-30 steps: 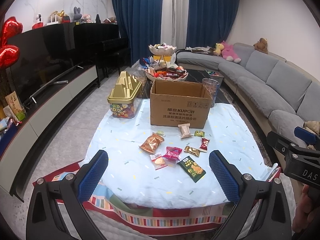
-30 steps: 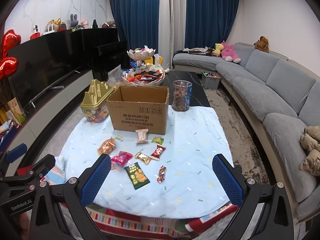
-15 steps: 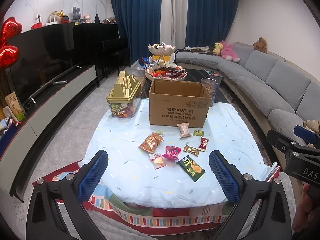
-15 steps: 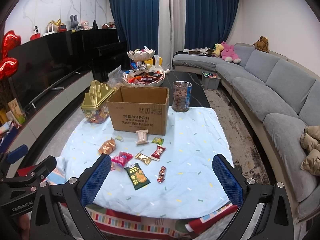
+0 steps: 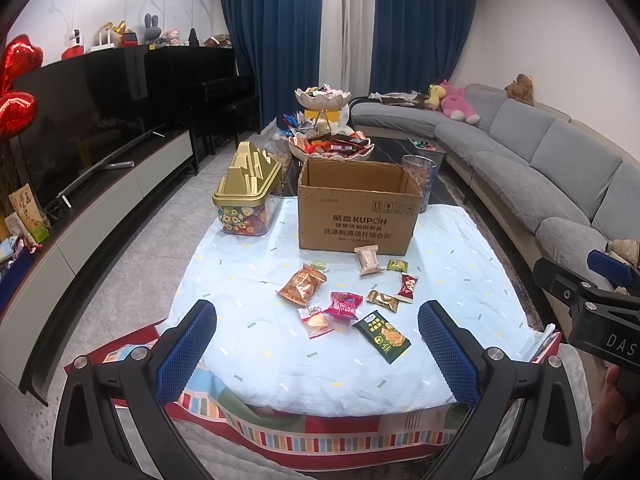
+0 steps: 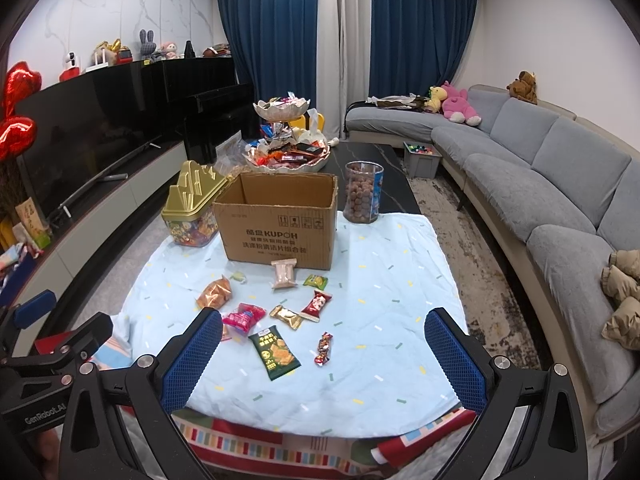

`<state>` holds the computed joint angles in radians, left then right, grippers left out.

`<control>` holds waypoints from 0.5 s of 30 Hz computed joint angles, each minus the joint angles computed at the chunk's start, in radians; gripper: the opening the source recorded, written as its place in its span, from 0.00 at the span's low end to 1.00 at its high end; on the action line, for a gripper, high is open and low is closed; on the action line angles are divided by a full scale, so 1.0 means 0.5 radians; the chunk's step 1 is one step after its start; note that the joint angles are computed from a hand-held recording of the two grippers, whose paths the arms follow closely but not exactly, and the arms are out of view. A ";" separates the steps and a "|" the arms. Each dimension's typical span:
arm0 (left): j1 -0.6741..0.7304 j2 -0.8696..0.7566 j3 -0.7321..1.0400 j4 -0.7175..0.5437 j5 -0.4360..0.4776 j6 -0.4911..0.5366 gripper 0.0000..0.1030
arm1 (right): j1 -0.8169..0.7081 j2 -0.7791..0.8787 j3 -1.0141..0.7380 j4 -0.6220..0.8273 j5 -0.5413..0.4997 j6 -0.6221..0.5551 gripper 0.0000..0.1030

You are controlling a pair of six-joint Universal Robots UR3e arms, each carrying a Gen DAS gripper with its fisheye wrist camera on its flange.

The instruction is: Organize snacks

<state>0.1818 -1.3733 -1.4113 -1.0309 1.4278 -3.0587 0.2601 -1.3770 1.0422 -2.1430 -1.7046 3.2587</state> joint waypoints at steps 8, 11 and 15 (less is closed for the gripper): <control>0.000 0.002 0.001 -0.003 0.000 0.002 1.00 | 0.004 0.007 -0.002 -0.004 -0.004 0.007 1.00; -0.003 -0.003 0.006 -0.003 0.003 -0.001 1.00 | 0.001 0.005 0.001 -0.005 -0.001 0.005 1.00; -0.003 -0.004 0.007 -0.002 0.004 0.002 1.00 | 0.000 0.003 0.006 -0.010 0.000 0.006 1.00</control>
